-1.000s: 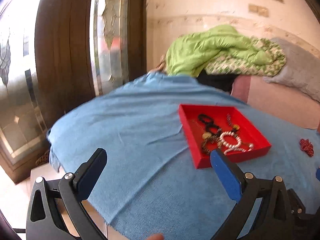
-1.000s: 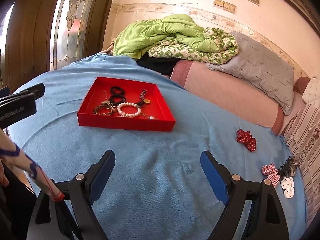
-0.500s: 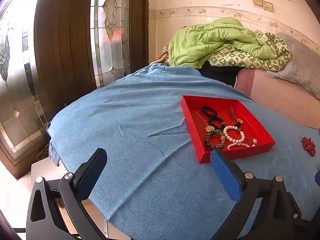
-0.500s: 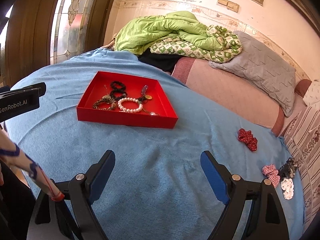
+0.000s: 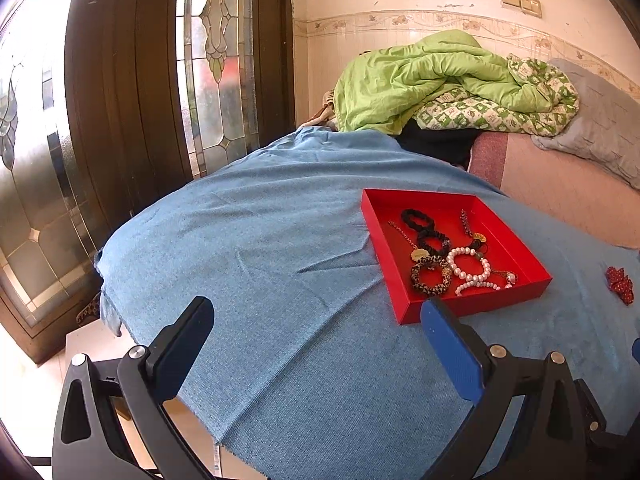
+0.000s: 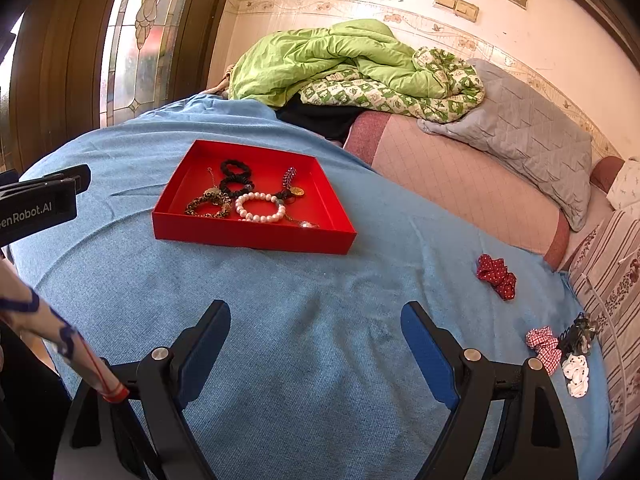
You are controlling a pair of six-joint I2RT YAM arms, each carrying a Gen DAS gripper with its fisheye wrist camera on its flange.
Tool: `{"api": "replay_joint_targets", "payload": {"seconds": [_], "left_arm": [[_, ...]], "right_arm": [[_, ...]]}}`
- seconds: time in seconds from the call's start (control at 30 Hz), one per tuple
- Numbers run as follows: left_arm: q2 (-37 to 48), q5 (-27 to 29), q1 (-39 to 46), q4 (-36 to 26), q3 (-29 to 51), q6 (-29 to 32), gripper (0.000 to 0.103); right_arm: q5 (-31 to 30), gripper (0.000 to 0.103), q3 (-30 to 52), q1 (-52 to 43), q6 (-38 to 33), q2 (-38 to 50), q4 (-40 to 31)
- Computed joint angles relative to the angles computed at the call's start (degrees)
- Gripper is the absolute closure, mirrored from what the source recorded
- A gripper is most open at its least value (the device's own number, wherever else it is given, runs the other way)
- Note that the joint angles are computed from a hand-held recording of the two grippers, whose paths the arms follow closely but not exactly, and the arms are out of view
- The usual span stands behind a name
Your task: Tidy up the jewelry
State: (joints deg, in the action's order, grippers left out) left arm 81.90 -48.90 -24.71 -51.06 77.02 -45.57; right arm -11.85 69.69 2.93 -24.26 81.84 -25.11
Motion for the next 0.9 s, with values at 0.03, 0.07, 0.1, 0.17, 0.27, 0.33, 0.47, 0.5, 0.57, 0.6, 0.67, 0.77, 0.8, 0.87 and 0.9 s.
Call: {"api": "replay_joint_targets", "payload": {"seconds": [0.03,0.07,0.1,0.17,0.27,0.33,0.47,0.5,0.57,0.6,0.67,0.77,0.8,0.87,0.9], "left_arm": [[0.12,-0.05,-0.05,-0.12,0.12,0.13,0.0],[0.15,-0.15,-0.12,-0.12,0.14,0.34,0.0],[0.2,-0.29,-0.26,-0.23,0.26,0.34,0.0],[0.2,-0.36,-0.33,-0.35,0.28,0.4,0.0],[0.27,-0.51,-0.54,-0.53,0.29,-0.18,0.0],[0.39,-0.13,-0.36,-0.66,0.55,0.15,0.0],[0.49,0.01,-0.49,-1.07,0.76,0.02,0.0],[0.54,-0.02,-0.47,-1.0,0.79,0.05,0.0],[0.63,-0.02,-0.49,-1.18,0.89,-0.08,0.0],[0.6,-0.03,-0.53,-1.19,0.88,-0.1,0.0],[0.58,0.02,-0.57,-1.22,0.83,-0.21,0.0],[0.6,-0.07,-0.55,-1.18,0.88,-0.11,0.0],[0.66,-0.16,-0.61,-1.28,0.93,-0.2,0.0],[0.63,-0.11,-0.58,-1.23,0.91,-0.14,0.0],[0.63,-0.04,-0.57,-1.24,0.92,-0.12,0.0]], "right_arm": [[0.0,0.013,0.03,-0.03,0.03,0.03,0.03],[-0.1,0.013,0.02,-0.04,0.02,0.05,0.0],[-0.17,0.013,0.05,-0.08,0.04,0.08,-0.01],[-0.11,0.013,0.02,-0.08,-0.08,0.08,0.05],[-0.14,0.013,0.07,-0.11,-0.18,0.11,0.01],[-0.02,0.013,0.07,-0.08,-0.25,0.1,0.01],[0.1,0.013,0.07,0.0,-0.18,0.1,-0.04],[0.09,0.013,0.11,-0.02,-0.2,0.13,-0.08],[0.05,0.013,0.04,0.02,-0.15,0.06,-0.01],[0.1,0.013,0.03,0.02,-0.21,0.07,0.05],[0.13,0.013,0.06,0.04,-0.13,0.09,-0.05],[0.05,0.013,0.01,-0.1,-0.24,0.17,0.0],[0.02,0.013,0.02,-0.15,-0.28,0.19,0.0],[-0.01,0.013,0.01,-0.12,-0.27,0.19,0.04],[-0.02,0.013,0.04,-0.17,-0.31,0.22,0.03]]}}
